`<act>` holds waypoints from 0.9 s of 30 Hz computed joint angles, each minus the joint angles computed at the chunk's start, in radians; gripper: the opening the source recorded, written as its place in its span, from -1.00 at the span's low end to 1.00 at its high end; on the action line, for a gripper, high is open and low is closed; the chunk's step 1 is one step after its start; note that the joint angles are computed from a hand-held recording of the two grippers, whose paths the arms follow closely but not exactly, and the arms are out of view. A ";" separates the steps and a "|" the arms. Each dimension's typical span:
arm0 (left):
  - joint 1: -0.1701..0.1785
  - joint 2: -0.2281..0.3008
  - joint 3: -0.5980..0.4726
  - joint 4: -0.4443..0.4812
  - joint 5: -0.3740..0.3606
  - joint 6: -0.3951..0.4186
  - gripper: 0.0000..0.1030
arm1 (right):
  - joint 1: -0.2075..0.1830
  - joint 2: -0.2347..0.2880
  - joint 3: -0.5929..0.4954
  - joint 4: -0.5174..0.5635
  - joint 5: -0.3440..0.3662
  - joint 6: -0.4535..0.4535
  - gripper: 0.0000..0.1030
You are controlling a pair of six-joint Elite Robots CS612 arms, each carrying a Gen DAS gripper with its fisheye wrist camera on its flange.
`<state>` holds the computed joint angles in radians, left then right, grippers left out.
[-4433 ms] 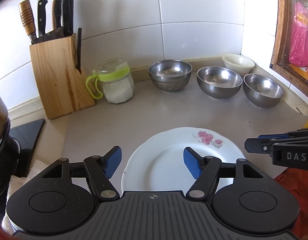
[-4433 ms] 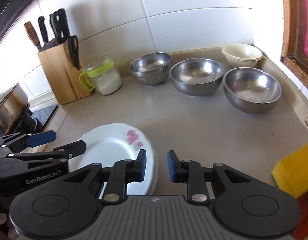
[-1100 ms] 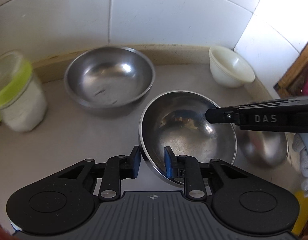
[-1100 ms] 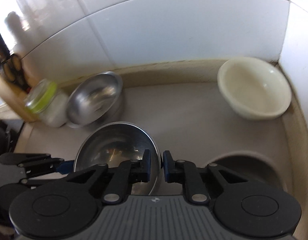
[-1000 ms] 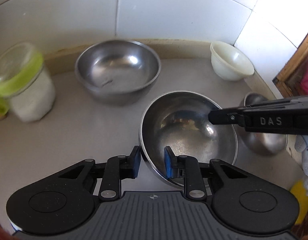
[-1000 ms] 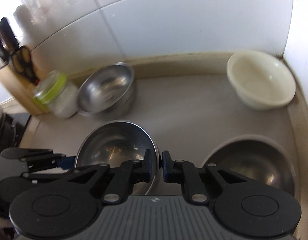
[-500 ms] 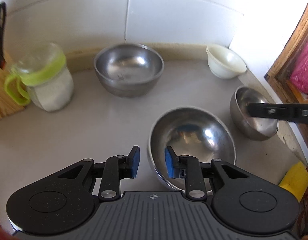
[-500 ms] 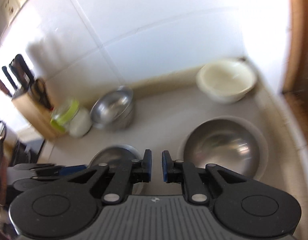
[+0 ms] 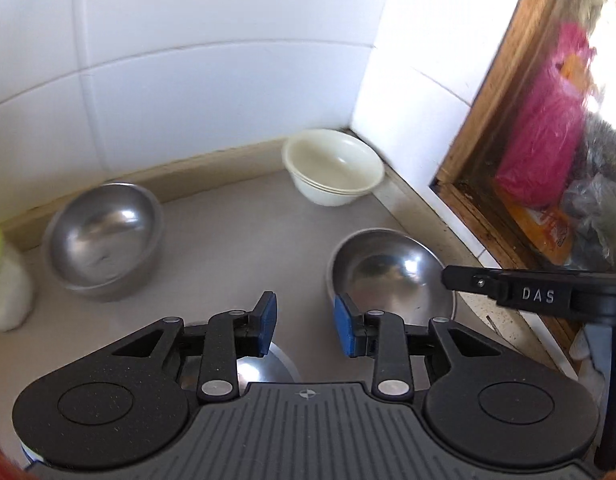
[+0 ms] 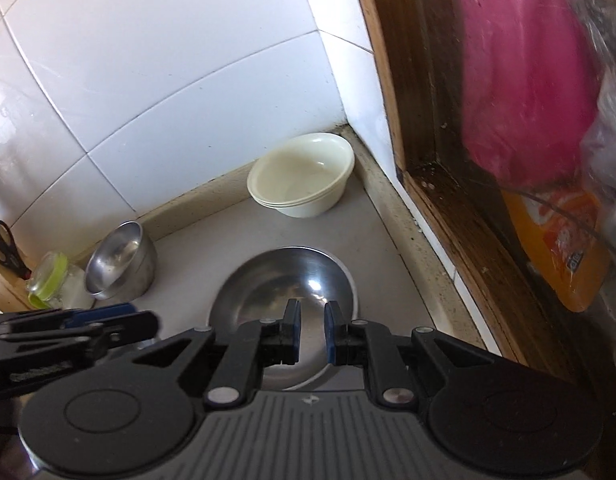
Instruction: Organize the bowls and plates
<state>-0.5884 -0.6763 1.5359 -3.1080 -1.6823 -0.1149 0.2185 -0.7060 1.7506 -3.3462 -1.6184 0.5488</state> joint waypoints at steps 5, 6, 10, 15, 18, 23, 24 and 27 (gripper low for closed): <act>-0.014 0.033 -0.055 0.047 0.004 0.016 -0.20 | -0.008 0.012 0.001 -0.001 0.003 0.022 -0.66; -0.016 0.039 -0.064 0.054 0.005 0.013 -0.20 | -0.009 0.015 0.001 -0.013 0.003 0.023 -0.66; -0.019 0.065 -0.101 0.088 0.005 0.014 -0.20 | -0.010 0.018 -0.005 -0.006 0.020 0.021 -0.66; -0.026 0.085 -0.125 0.125 0.015 0.028 -0.22 | -0.012 0.029 -0.016 0.011 0.054 0.015 -0.67; -0.033 0.098 -0.140 0.161 0.032 0.044 -0.36 | -0.012 0.042 -0.032 0.028 0.077 0.009 -0.77; -0.040 0.106 -0.145 0.161 0.042 0.081 -0.52 | -0.008 0.058 -0.048 0.034 0.090 -0.007 -0.89; -0.043 0.105 -0.142 0.155 0.052 0.091 -0.52 | -0.009 0.060 -0.050 0.032 0.098 -0.002 -0.89; -0.045 0.104 -0.135 0.144 0.055 0.104 -0.52 | -0.012 0.067 -0.050 0.010 0.123 0.011 -0.87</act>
<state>-0.6334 -0.5727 1.4014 -2.9637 -1.6268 -0.0112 0.2068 -0.6392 1.7002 -3.3365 -1.4950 0.5601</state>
